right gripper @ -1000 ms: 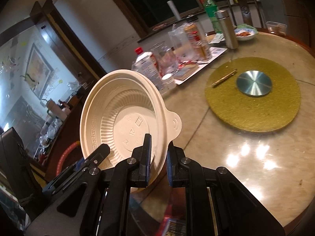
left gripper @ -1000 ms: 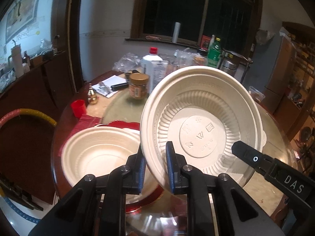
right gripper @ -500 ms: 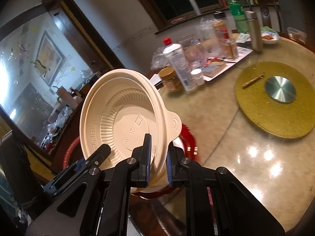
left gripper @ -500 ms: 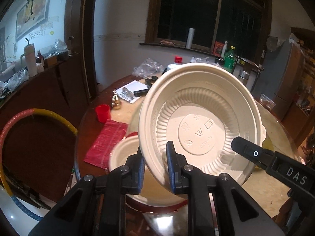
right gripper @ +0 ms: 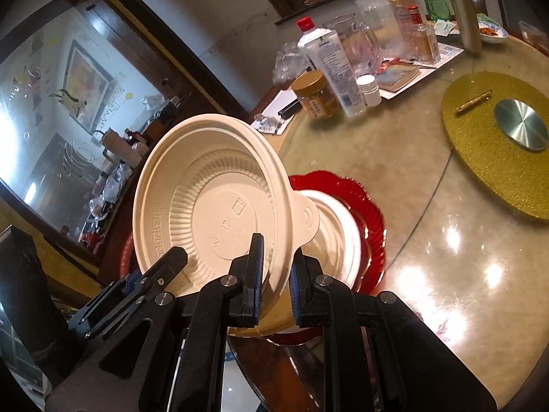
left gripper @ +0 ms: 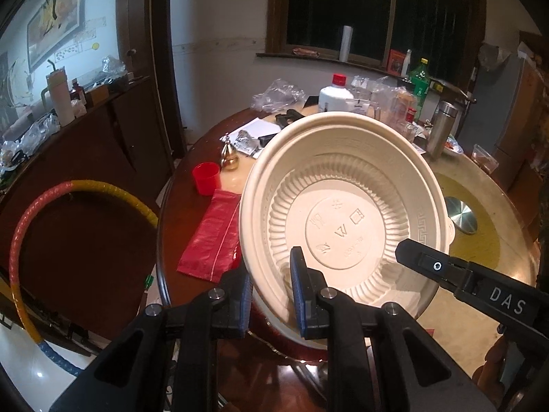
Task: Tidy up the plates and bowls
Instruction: 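Lower the cream bowl into the bowls on the red plate stack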
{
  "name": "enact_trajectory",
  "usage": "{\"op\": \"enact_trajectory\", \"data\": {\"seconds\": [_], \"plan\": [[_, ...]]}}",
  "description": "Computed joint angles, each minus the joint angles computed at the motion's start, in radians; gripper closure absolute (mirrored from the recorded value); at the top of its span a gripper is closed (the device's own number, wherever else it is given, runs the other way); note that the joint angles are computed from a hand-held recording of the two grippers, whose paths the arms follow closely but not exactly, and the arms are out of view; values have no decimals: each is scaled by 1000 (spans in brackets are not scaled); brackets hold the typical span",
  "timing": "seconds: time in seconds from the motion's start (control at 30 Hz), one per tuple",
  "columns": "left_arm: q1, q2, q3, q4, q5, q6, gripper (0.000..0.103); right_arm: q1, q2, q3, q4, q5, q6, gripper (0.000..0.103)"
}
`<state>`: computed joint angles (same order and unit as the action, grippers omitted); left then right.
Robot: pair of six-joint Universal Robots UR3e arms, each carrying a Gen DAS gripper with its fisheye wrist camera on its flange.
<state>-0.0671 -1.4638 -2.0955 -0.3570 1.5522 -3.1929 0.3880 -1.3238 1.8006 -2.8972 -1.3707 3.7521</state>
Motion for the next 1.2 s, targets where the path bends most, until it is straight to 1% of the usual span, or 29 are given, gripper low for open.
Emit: {"op": "enact_trajectory", "data": {"seconds": [0.07, 0.13, 0.23, 0.9, 1.1, 1.2], "plan": [[-5, -5, 2, 5, 12, -5, 84, 17, 14, -13, 2, -20, -3, 89], [-14, -26, 7, 11, 30, -9, 84, 14, 23, -13, 3, -13, -5, 89], [-2, -37, 1, 4, 15, -3, 84, 7, 36, -6, 7, -2, -2, 89], [21, -92, -15, 21, -10, 17, 83, 8, 58, -18, 30, -16, -3, 89], [22, -90, -15, 12, -9, 19, 83, 5, 61, -35, 64, -11, -10, 89], [26, -92, -13, 10, -12, 22, 83, 10, 62, -59, 103, -16, -26, 89]]}}
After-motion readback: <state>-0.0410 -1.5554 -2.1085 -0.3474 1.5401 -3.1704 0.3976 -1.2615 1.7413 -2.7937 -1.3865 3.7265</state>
